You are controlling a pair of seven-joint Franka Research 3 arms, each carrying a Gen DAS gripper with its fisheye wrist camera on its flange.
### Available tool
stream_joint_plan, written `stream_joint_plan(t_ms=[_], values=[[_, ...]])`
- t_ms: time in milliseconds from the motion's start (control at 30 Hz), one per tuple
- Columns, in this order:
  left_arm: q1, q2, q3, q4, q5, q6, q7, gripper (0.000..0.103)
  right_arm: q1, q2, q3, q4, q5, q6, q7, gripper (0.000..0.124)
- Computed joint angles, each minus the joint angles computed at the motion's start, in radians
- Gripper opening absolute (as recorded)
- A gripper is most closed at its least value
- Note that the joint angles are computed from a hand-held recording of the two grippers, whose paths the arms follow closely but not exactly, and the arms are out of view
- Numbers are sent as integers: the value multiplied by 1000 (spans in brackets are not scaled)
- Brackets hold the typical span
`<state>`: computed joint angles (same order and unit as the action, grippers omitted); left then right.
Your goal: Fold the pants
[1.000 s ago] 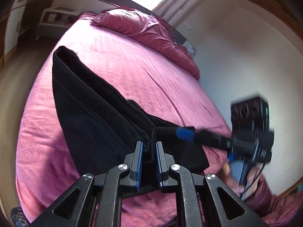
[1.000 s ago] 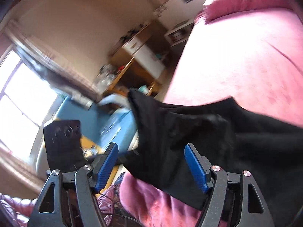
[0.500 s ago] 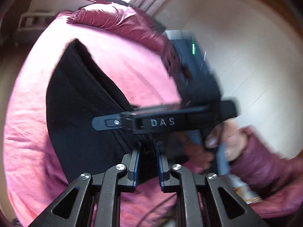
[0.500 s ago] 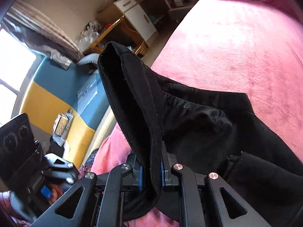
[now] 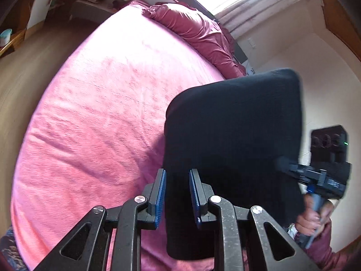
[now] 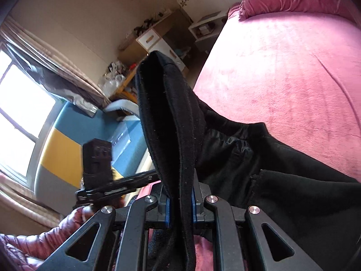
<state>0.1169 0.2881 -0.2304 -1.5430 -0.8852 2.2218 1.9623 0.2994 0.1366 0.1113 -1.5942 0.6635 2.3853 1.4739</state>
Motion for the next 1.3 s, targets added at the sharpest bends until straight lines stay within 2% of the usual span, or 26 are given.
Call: stream_joint_plan(t_ms=[133, 300, 633, 800, 900, 1000, 1100, 1300], values=[[-13, 15, -17, 18, -27, 12, 14, 21, -13, -99, -18, -107, 27, 48, -4, 13], [-33, 44, -38, 76, -5, -36, 42, 21, -29, -208, -49, -231, 29, 94, 27, 13], [-116, 99, -73, 135, 151, -151, 61, 21, -97, -374, -106, -527, -58, 168, 157, 13], [-142, 104, -87, 125, 184, -175, 67, 21, -126, -390, -142, -651, -17, 198, 184, 13], [-150, 109, -90, 122, 190, -183, 70, 21, -123, -397, -157, -707, 37, 234, 151, 13], [-168, 114, -84, 122, 224, -172, 52, 21, -97, -400, -176, -741, 161, 277, 77, 13], [-166, 109, -86, 124, 231, -177, 45, 21, -99, -436, -186, -774, 212, 280, 45, 16], [-142, 90, -88, 106, 185, -166, 58, 21, -176, -573, -124, -829, -21, 248, 221, 22]])
